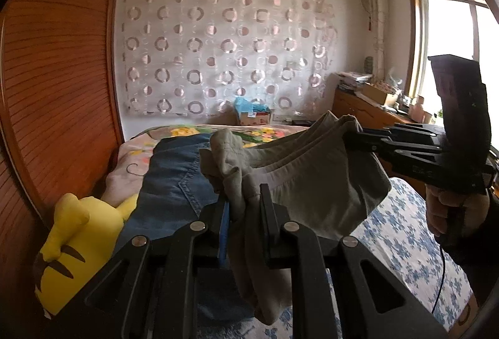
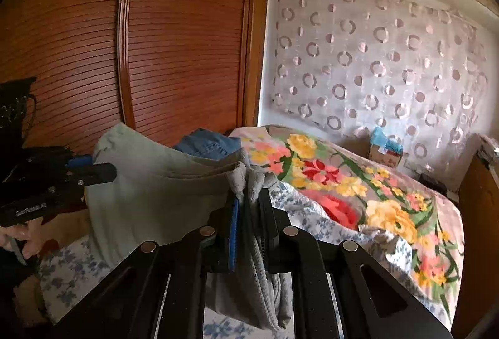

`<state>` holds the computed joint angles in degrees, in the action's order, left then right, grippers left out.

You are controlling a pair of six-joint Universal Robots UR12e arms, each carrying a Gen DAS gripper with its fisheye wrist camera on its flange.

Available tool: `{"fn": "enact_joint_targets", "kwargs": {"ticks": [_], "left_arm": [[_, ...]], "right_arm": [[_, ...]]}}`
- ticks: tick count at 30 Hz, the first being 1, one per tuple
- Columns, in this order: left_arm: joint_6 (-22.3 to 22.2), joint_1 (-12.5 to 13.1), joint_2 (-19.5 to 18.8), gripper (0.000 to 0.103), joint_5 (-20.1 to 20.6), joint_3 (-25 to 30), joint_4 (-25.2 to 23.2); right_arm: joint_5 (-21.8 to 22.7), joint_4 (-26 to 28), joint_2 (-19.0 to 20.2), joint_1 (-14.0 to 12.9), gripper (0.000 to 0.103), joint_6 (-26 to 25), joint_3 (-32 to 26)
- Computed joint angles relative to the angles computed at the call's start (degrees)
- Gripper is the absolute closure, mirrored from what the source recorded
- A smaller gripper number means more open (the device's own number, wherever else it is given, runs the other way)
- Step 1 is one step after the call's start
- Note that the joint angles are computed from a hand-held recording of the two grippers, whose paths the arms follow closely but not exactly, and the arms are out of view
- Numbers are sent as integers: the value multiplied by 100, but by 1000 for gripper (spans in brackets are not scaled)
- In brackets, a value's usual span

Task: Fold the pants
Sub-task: 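Lift the folded pants with both tools and carry them to the blue jeans stack, then lower the pants onto the blue jeans and open both tools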

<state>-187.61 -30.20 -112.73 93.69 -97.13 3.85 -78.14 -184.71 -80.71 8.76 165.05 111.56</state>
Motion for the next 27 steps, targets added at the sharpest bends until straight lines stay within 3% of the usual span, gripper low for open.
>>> {"fn": "enact_joint_targets", "kwargs": {"ticks": [10, 17, 27], "left_arm": [[-271, 73, 12, 85, 114, -150, 239], [-570, 159, 74, 85, 211, -370, 280], [-793, 183, 154, 85, 248, -541, 445]], "right_arm": [[108, -8, 533, 55, 91, -332, -561], [287, 268, 862, 133, 91, -579, -997], [416, 311, 1140, 213, 91, -957, -1345]]}}
